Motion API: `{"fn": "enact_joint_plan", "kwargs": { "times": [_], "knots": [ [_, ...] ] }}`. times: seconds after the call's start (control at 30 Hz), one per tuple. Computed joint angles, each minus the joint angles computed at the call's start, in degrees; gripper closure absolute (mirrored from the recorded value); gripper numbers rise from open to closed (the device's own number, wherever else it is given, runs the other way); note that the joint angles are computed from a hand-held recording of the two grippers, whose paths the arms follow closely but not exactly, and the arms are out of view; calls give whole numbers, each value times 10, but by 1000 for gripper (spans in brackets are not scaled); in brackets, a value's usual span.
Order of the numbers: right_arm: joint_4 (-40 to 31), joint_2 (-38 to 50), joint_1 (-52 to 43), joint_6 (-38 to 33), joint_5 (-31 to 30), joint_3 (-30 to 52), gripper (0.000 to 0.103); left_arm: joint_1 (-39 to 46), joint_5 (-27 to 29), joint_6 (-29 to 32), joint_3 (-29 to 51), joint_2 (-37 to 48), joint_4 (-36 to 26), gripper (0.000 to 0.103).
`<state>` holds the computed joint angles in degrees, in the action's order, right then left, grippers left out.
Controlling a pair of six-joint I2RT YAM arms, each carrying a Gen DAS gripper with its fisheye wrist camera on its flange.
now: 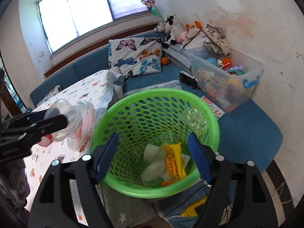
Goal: Collect trash
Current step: 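Drop the snack bag into the basket with the right gripper while the left carries the dome lid, then open the left gripper over the basket to drop the dome lid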
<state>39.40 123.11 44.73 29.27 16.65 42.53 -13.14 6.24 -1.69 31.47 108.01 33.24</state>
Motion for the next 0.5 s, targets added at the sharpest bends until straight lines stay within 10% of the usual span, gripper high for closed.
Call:
{"fn": "enact_joint_plan", "kwargs": {
  "times": [0.5],
  "knots": [
    [52, -7, -8, 27, -3, -58, 21, -22, 14, -10, 67, 90, 5, 37]
  ]
}}
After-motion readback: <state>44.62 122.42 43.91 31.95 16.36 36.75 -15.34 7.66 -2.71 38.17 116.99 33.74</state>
